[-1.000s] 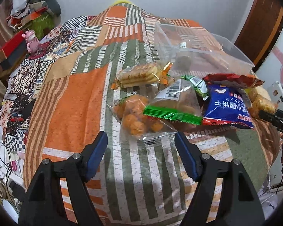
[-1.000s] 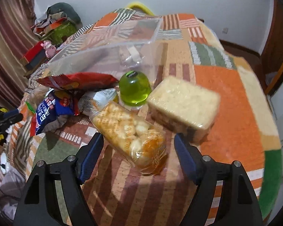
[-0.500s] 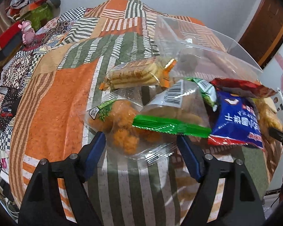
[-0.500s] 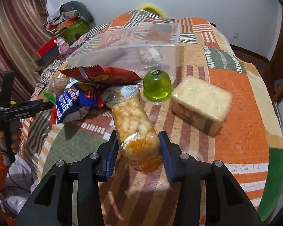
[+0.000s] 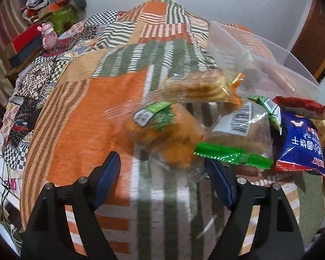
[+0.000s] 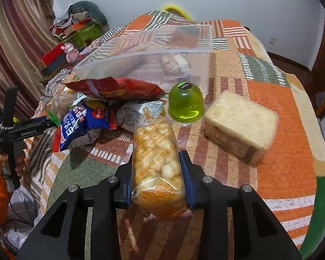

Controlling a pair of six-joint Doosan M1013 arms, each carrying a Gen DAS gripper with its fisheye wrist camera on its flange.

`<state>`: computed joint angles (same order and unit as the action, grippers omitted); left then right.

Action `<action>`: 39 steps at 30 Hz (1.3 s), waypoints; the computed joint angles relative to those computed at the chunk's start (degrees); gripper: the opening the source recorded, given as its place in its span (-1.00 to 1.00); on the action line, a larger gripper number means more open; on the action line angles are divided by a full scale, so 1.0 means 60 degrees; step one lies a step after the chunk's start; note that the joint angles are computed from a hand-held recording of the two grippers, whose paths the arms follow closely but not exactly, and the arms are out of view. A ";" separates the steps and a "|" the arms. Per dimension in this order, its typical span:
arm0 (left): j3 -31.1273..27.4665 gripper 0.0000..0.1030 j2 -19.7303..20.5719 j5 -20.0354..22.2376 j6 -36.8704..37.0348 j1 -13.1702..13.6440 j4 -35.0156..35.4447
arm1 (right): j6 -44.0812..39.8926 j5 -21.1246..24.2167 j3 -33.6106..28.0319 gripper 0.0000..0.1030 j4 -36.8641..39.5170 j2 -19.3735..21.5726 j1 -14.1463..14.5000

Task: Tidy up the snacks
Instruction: 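Grasp the bag of round puffs with right tool while left grasps orange snack bag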

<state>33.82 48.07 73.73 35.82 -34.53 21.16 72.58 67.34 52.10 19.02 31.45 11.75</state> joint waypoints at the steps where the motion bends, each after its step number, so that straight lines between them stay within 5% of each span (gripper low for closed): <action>1: 0.0114 0.56 -0.0071 -0.0034 -0.0029 0.0010 0.0003 | 0.0045 -0.0007 -0.0012 -0.35 -0.0009 0.0006 -0.0010; 5: 0.0326 0.56 -0.0246 0.0209 -0.0163 -0.0046 0.0454 | 0.0183 -0.0092 0.0080 -0.36 0.0010 -0.0056 -0.0043; 12: 0.1296 0.56 -0.0991 -0.0952 -0.0881 0.0008 0.0527 | 0.0181 -0.0056 0.0106 -0.36 0.0041 -0.0083 -0.0075; 22: -0.1069 0.56 0.0428 0.0553 -0.0353 0.0191 0.0023 | 0.0294 -0.0003 0.0028 -0.36 0.0095 -0.0034 -0.0084; 25: -0.1089 0.55 0.0528 0.0463 -0.0380 0.0213 -0.0090 | 0.0221 0.0047 -0.0011 -0.36 0.0078 -0.0010 -0.0077; 30: -0.0930 0.05 0.0470 0.0228 -0.0393 0.0178 0.0010 | 0.0103 -0.0093 0.0077 -0.36 0.0031 -0.0049 -0.0054; 39: -0.0447 -0.03 0.0067 0.0058 -0.0421 0.0056 0.0377 | 0.0013 -0.0351 0.0217 -0.37 0.0346 -0.0206 -0.0139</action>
